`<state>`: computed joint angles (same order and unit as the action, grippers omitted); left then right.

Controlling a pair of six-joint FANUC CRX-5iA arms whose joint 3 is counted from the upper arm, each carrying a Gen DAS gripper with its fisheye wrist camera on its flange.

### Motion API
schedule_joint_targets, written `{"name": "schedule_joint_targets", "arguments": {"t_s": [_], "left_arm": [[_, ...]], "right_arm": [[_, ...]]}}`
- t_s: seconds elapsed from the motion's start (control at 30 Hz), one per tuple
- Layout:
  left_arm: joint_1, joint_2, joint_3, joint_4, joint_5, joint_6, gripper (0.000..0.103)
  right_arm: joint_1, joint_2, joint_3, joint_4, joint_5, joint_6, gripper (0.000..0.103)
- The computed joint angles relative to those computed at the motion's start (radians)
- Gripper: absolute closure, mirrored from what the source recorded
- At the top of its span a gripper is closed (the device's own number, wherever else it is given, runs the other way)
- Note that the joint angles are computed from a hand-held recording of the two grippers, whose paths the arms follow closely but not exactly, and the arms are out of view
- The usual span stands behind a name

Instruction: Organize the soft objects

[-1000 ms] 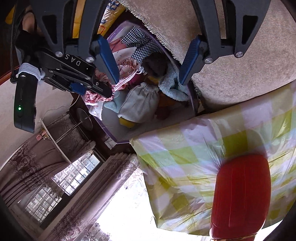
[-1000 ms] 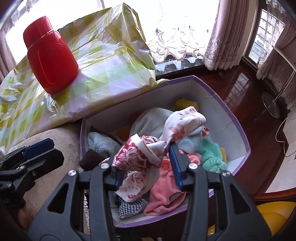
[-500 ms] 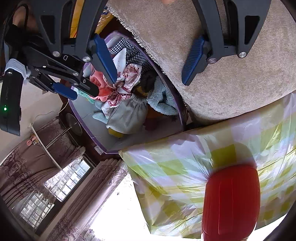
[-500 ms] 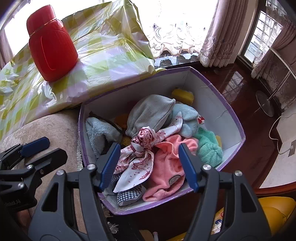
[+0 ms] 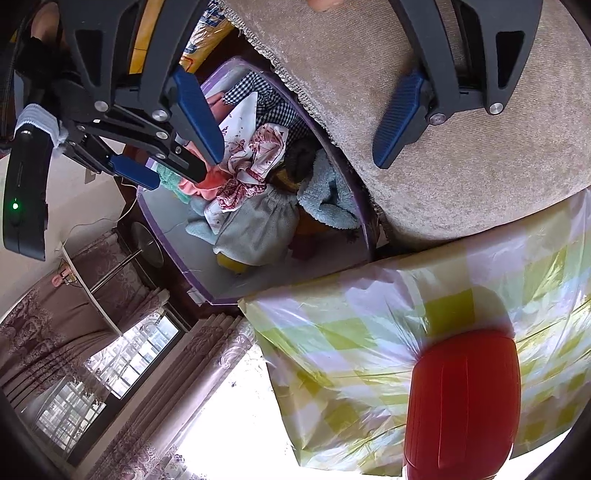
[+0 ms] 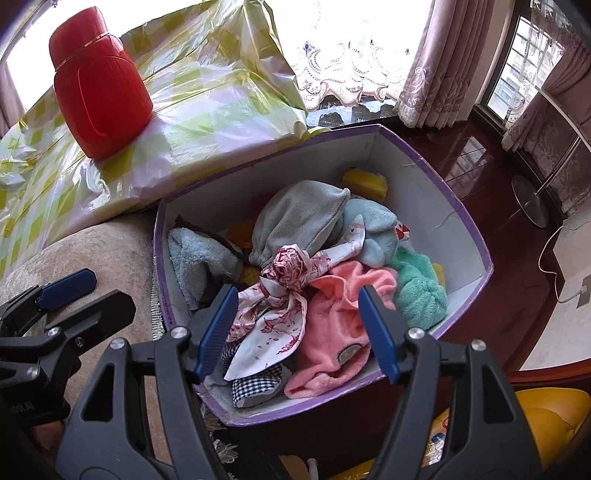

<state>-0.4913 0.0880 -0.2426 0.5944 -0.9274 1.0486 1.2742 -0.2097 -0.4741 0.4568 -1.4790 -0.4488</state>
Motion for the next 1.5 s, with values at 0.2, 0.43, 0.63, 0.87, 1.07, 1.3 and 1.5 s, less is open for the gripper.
{"name": "schedule_joint_targets", "arguments": {"t_s": [0.2, 0.43, 0.63, 0.87, 1.07, 1.3, 1.5], "left_arm": [[-0.003, 0.003, 0.005, -0.01, -0.001, 0.004, 0.018], [-0.007, 0.006, 0.01, -0.02, 0.0, 0.007, 0.018], [-0.008, 0.006, 0.01, -0.021, 0.0, 0.008, 0.018], [-0.008, 0.005, 0.01, -0.022, 0.001, 0.007, 0.018], [-0.008, 0.005, 0.01, -0.022, 0.001, 0.007, 0.017], [-0.009, 0.005, 0.01, -0.023, 0.001, 0.008, 0.017], [-0.009, 0.005, 0.01, -0.022, 0.002, 0.008, 0.017]], "right_arm": [[0.001, -0.004, -0.002, -0.007, 0.0, -0.003, 0.033], [0.001, -0.004, -0.002, -0.009, 0.005, -0.003, 0.033], [0.001, -0.005, -0.002, -0.014, 0.004, -0.004, 0.032], [0.002, -0.009, -0.008, -0.016, 0.008, -0.005, 0.032], [0.001, -0.011, -0.009, -0.016, 0.008, -0.005, 0.032], [0.003, -0.011, -0.01, -0.017, 0.01, -0.006, 0.032], [0.003, -0.013, -0.012, -0.019, 0.011, -0.008, 0.032]]}}
